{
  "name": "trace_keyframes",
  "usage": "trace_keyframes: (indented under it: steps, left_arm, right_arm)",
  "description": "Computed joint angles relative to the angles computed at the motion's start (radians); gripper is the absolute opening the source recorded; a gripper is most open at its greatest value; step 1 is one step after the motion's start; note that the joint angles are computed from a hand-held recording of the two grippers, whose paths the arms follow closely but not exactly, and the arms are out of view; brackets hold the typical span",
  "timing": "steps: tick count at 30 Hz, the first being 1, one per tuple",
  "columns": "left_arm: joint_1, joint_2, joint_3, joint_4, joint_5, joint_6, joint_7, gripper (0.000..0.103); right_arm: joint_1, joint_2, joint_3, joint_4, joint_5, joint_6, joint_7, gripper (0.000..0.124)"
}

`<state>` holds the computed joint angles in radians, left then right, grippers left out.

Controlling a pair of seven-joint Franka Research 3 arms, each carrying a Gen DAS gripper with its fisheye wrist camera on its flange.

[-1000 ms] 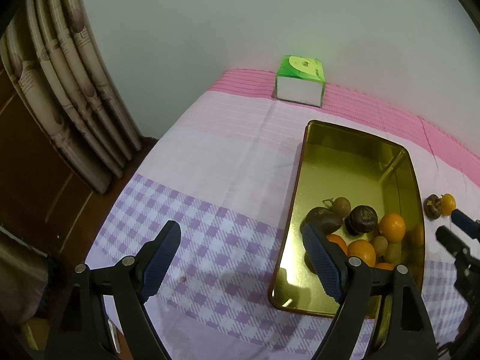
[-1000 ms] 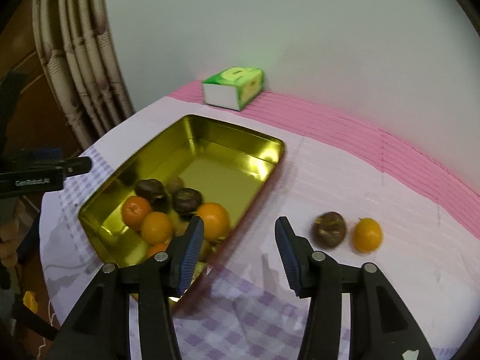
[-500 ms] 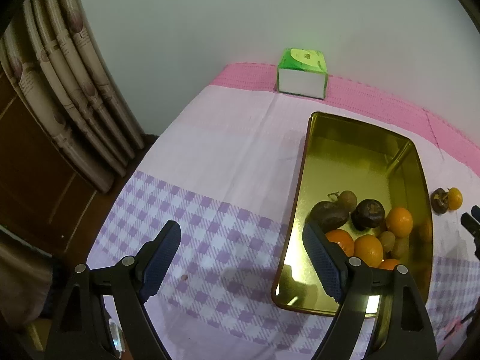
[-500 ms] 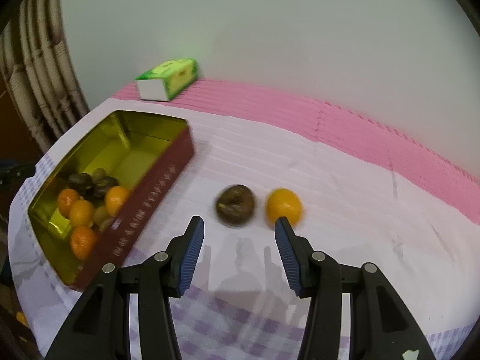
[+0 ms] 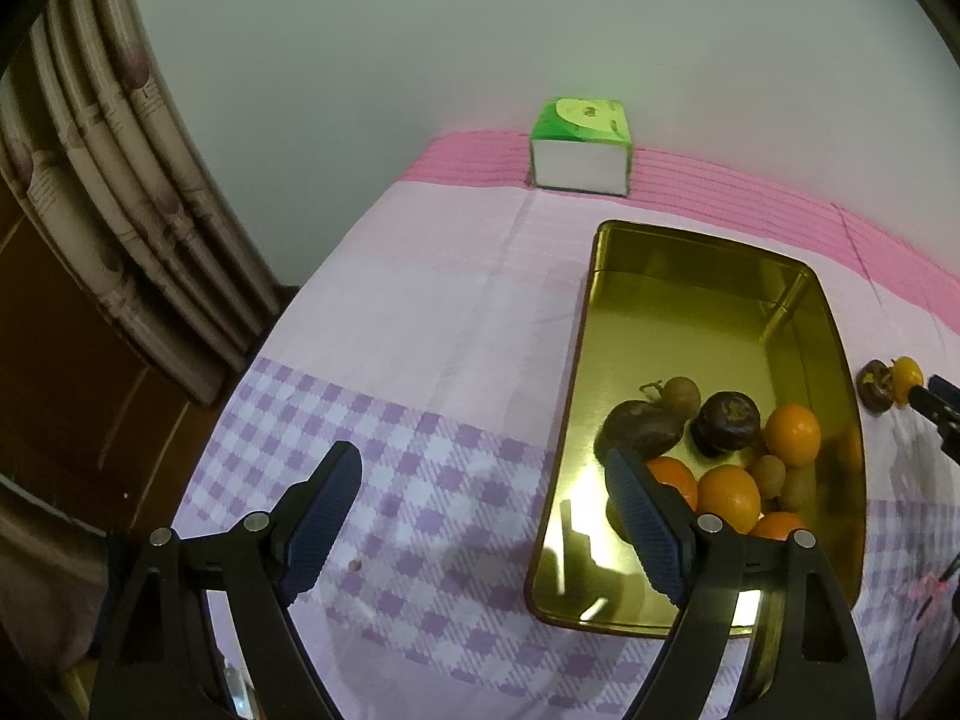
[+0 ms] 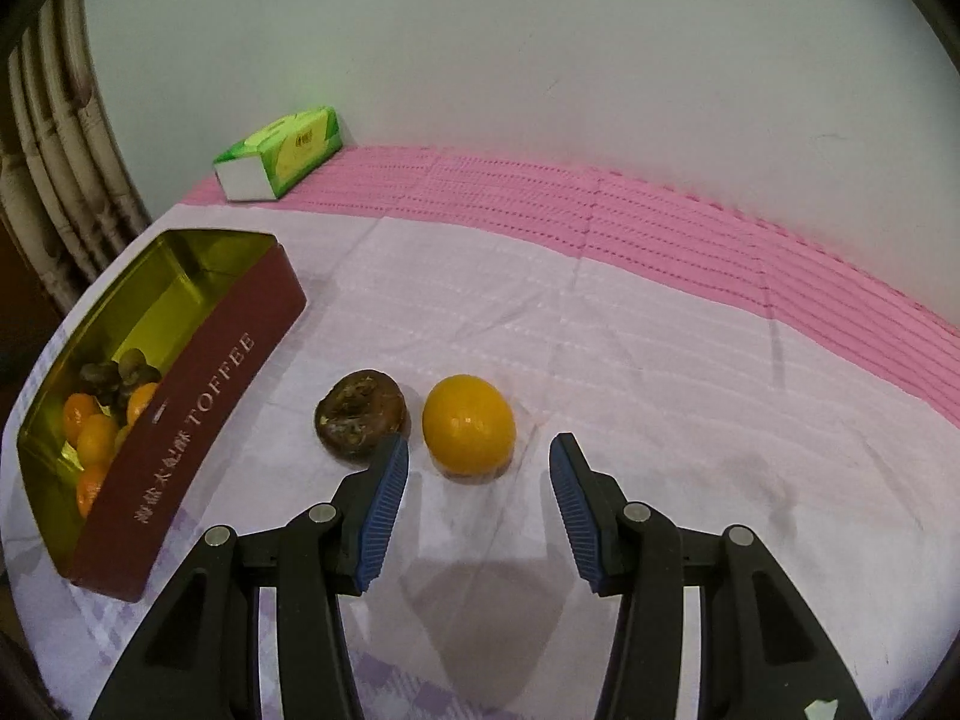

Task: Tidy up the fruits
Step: 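Move the right gripper to the large yellow orange and grasp it, then grasp the last dark brown fruit with the left gripper while the right holds the orange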

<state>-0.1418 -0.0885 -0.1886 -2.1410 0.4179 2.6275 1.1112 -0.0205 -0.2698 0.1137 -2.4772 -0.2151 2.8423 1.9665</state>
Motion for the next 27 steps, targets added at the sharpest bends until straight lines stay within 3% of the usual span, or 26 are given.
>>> trace_keyframes:
  steps: [11, 18, 24, 27]
  left_arm:
    - [-0.020, 0.001, -0.017, 0.005, 0.020, 0.000, 0.008, 0.084]
    - [-0.074, 0.028, -0.044, 0.045, -0.036, -0.002, 0.052, 0.084]
    - [-0.136, 0.096, -0.076, 0.124, -0.081, 0.000, 0.115, 0.084]
    - [-0.170, 0.146, -0.091, 0.177, -0.083, -0.005, 0.139, 0.084]
  right_arm:
    - [0.050, 0.103, -0.055, 0.051, 0.077, 0.047, -0.104, 0.035]
    - [0.053, 0.098, -0.060, 0.020, 0.107, 0.104, -0.133, 0.034]
    - [-0.025, 0.036, -0.009, -0.039, 0.005, 0.113, -0.042, 0.034]
    - [-0.098, -0.018, 0.032, -0.082, -0.061, 0.115, 0.019, 0.034]
